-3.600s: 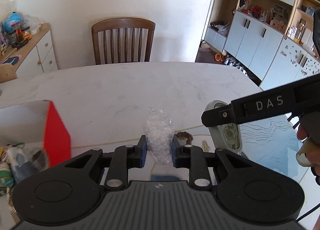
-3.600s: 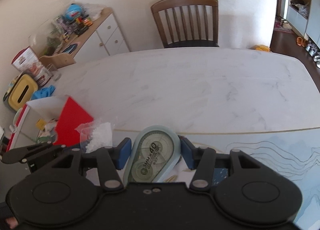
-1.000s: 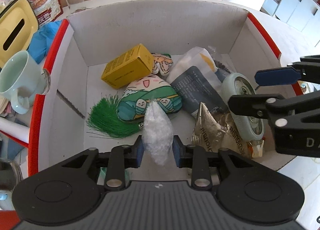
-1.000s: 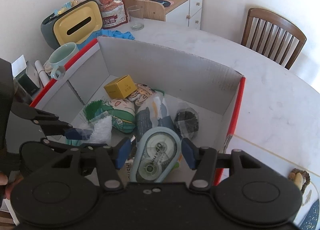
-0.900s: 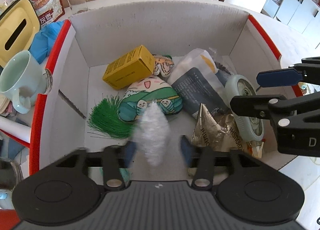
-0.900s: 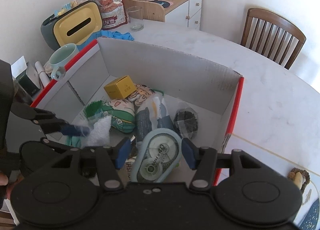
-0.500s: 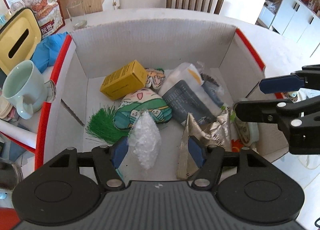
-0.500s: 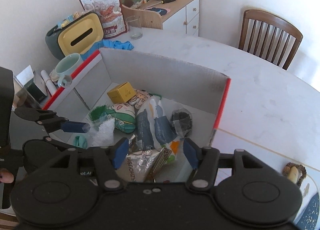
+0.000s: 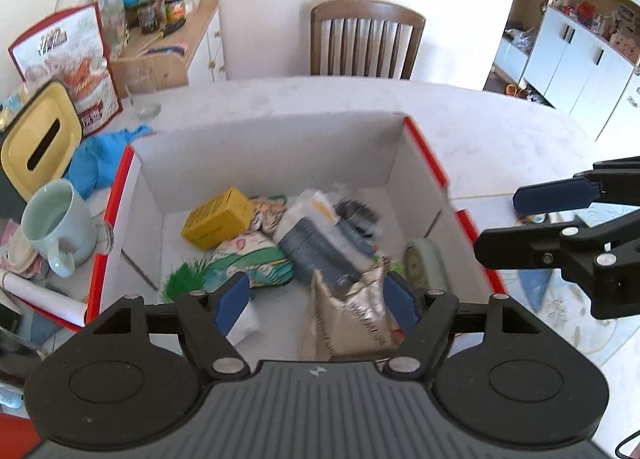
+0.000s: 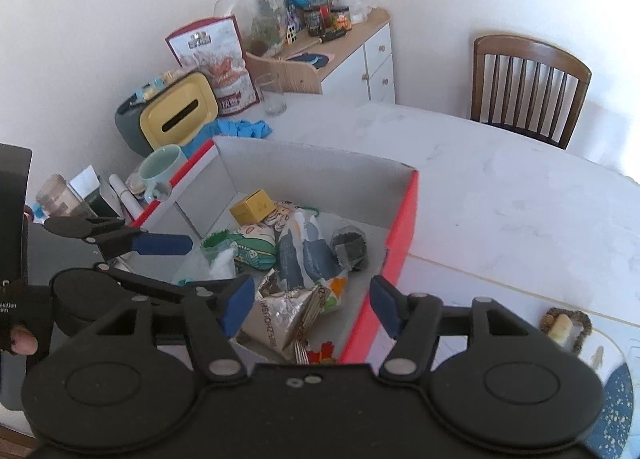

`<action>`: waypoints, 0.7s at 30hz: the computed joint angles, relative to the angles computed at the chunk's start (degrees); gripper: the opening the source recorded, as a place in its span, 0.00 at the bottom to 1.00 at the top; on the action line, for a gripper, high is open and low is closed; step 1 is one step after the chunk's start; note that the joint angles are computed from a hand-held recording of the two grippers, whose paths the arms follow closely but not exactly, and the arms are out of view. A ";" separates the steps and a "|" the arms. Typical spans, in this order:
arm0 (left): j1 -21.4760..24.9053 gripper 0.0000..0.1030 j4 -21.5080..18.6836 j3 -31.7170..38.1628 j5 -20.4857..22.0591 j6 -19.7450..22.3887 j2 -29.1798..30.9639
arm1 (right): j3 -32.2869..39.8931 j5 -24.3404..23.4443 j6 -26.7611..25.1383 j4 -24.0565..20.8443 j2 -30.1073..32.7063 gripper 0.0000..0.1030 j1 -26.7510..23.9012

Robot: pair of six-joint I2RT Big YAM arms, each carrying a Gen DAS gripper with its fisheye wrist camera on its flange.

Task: Organize objects
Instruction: 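Move both open grippers back toward the bead bracelet on the table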

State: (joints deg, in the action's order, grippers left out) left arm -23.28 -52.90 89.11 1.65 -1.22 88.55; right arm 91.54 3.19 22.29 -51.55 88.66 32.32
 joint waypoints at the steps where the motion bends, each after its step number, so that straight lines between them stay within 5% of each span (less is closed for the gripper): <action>1: -0.40 0.75 0.23 -0.05 -0.13 -0.09 -0.30 | -0.93 -0.04 -0.09 0.36 -0.98 0.66 -0.20; 14: -7.61 0.85 3.37 0.94 -3.80 -3.98 -1.16 | -13.71 4.90 -1.95 3.83 -14.01 0.93 -5.05; 21: -11.74 0.98 5.65 2.16 -5.27 -6.15 0.85 | -19.14 4.47 -3.20 3.29 -18.58 0.94 -11.47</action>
State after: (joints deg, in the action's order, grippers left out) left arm -35.02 -47.25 91.27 -3.62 -7.36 89.39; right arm 72.40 7.65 19.09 -48.26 70.09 20.85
